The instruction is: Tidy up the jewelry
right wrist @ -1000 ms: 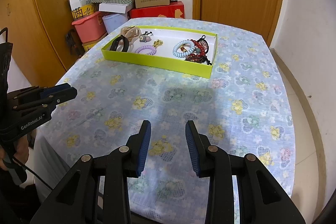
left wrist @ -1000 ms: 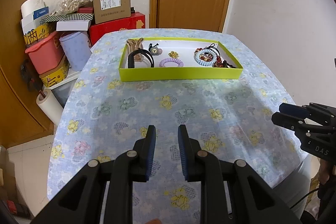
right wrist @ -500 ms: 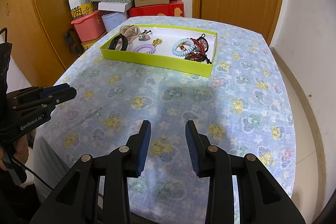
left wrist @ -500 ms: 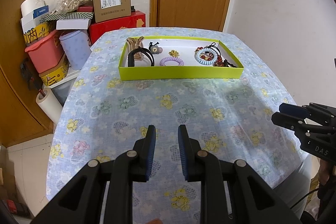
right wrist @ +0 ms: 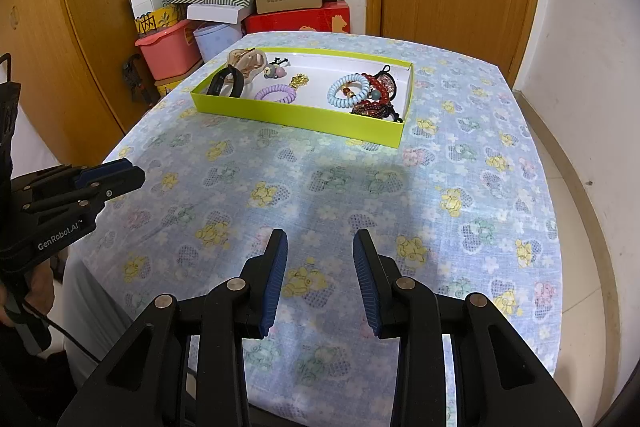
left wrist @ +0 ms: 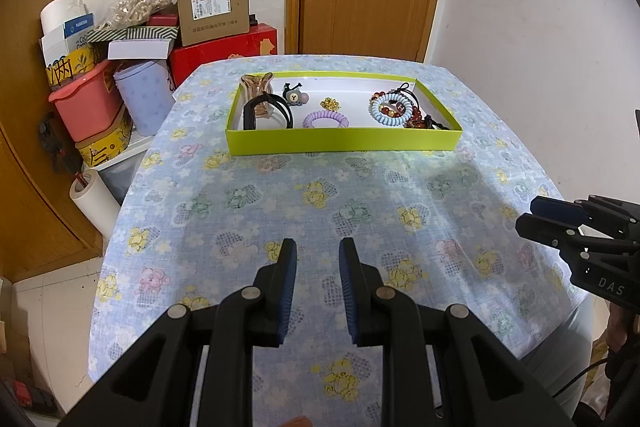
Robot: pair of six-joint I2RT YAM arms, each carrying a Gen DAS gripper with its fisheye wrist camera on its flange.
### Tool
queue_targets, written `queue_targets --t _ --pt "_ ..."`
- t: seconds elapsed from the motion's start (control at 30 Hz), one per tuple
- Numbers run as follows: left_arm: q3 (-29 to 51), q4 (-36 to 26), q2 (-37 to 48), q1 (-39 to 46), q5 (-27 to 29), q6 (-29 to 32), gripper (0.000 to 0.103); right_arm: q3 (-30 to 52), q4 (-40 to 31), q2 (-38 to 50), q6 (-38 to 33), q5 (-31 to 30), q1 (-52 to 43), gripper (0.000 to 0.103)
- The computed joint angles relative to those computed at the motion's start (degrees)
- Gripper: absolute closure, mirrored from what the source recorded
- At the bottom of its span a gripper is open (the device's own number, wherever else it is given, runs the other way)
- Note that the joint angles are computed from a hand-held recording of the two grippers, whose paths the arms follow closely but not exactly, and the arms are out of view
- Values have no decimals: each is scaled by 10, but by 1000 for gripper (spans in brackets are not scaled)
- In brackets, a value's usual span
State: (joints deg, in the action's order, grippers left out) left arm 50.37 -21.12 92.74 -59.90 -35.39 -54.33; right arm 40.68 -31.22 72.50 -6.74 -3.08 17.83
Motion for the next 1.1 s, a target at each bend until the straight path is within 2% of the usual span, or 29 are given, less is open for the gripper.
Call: queue_targets --t 1.1 --pt "5 -6 17 1 -1 -14 80 -2 1 1 2 1 2 68"
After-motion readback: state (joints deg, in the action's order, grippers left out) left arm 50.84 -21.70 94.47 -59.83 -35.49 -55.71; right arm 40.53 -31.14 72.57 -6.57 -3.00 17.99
